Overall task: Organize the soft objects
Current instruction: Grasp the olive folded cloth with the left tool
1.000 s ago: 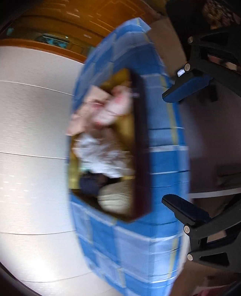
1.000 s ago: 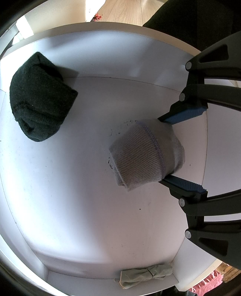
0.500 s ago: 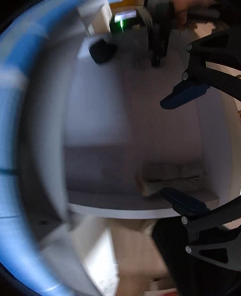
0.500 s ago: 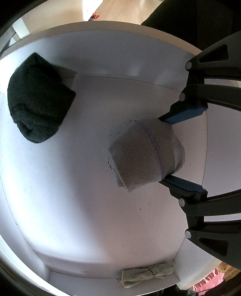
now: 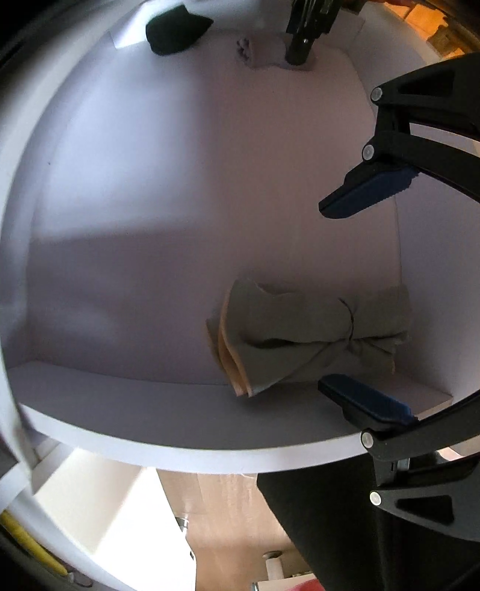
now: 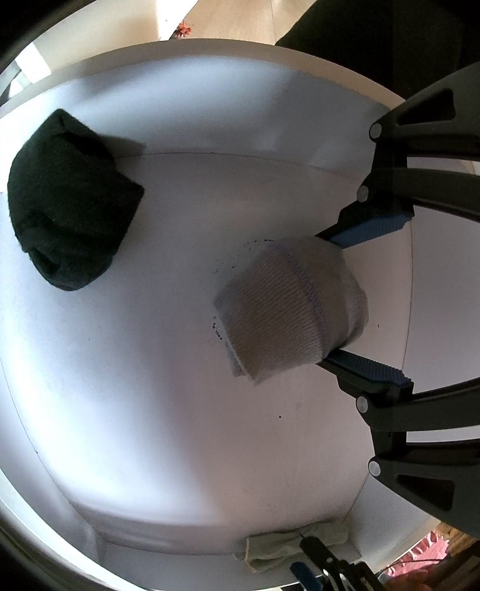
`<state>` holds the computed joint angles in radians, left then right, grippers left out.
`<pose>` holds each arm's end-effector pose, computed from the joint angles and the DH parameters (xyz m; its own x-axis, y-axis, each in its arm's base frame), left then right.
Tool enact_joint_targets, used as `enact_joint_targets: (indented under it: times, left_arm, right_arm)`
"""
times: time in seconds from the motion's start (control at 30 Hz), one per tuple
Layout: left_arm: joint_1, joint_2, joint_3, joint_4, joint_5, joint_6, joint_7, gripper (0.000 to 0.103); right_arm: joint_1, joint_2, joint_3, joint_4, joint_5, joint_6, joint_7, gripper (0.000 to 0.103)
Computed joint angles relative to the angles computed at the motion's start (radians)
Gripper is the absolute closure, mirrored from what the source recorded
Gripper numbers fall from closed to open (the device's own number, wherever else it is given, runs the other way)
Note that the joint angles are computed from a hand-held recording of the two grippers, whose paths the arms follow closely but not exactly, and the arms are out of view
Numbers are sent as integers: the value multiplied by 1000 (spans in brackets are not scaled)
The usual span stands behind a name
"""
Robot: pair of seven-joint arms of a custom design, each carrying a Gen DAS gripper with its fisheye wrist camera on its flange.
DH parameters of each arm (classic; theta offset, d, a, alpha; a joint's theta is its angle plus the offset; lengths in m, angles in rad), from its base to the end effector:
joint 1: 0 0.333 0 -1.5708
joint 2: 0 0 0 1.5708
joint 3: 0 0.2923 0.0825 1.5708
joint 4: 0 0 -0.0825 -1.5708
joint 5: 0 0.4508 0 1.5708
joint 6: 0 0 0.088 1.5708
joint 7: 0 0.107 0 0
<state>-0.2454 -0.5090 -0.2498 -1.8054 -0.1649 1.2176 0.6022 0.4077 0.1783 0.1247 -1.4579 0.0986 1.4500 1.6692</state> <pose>0.3500 -0.2504 0.7072 0.4409 -0.8958 -0.0553 -0.8919 -0.4442 0.0849 0.5612 0.3372 0.5391 0.4119 -0.9056 -0.1016 -0.8846 -0.4241 0.1938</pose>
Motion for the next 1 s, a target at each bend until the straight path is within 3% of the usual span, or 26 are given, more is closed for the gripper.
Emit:
enact_joint_targets:
  times: [0.17,0.3,0.4,0.63,0.73,0.8,1.0]
  left_arm:
    - [-2,17,8,-24,-32,31,1,11]
    - [-17,13,20,-59,-99,164,34,11]
    - [-18,25,12,-40,-81,210,46,11]
    - [-15,55,4,-10,-30,119,14,15]
    - [-23,91,-2,18,-20,103,44,24]
    - [-30,115,-4,33,-26,108,65,36]
    - [-48,209,-24,114,-20,92,67,46]
  right_arm:
    - [-5,-9,-2,-13,10,-2,1,47]
    - [-11,-1,-4,-10,31,-36,10,54]
    - [-11,-3,-4,-11,25,-28,8,54]
    - [0,4,2,8,21,-35,29,55]
    - [0,13,1,33,42,-44,52,58]
    - [-11,10,-6,41,62,-40,59,58]
    - [-38,-25,-15,25,118,-15,99,59]
